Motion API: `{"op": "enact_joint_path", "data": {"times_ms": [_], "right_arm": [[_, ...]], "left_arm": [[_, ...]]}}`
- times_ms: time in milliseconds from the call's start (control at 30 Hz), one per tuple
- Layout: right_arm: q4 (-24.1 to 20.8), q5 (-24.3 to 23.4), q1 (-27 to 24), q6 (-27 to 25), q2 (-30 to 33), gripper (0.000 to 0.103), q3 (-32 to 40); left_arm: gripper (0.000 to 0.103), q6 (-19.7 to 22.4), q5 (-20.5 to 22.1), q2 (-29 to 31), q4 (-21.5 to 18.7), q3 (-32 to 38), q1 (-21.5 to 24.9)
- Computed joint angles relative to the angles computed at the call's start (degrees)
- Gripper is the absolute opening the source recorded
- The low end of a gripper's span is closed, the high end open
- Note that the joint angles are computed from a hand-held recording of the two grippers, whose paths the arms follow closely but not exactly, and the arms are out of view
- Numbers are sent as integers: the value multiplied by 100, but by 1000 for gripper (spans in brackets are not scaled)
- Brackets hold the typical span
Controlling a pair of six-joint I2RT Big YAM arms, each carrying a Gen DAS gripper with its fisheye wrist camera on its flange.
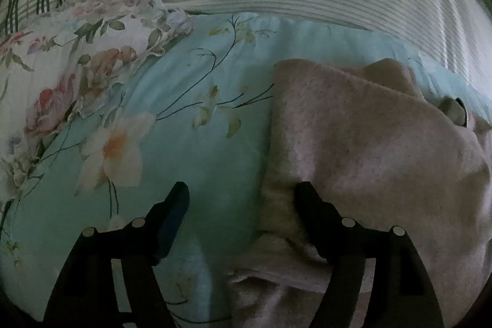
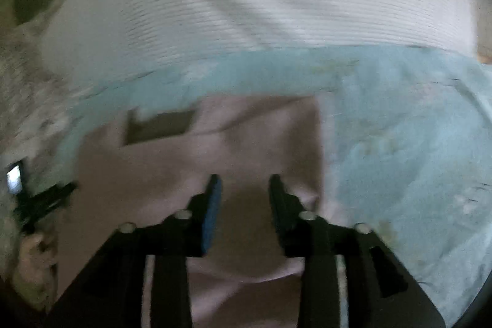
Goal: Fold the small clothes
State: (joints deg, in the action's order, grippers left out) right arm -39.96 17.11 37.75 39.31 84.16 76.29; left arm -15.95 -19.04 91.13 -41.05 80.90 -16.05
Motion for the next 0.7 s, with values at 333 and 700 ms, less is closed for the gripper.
{"op": "enact_joint_path", "data": {"times_ms": [333,700], "right_arm": [[-538,584,70,893,-710,58,-705],[-597,752,763,1710,-1957,66,-1699]], "left_arm": [[77,12,-459,-510,-313,-367,-135],[77,-876,82,-2505,-705,-1780,-505]]}}
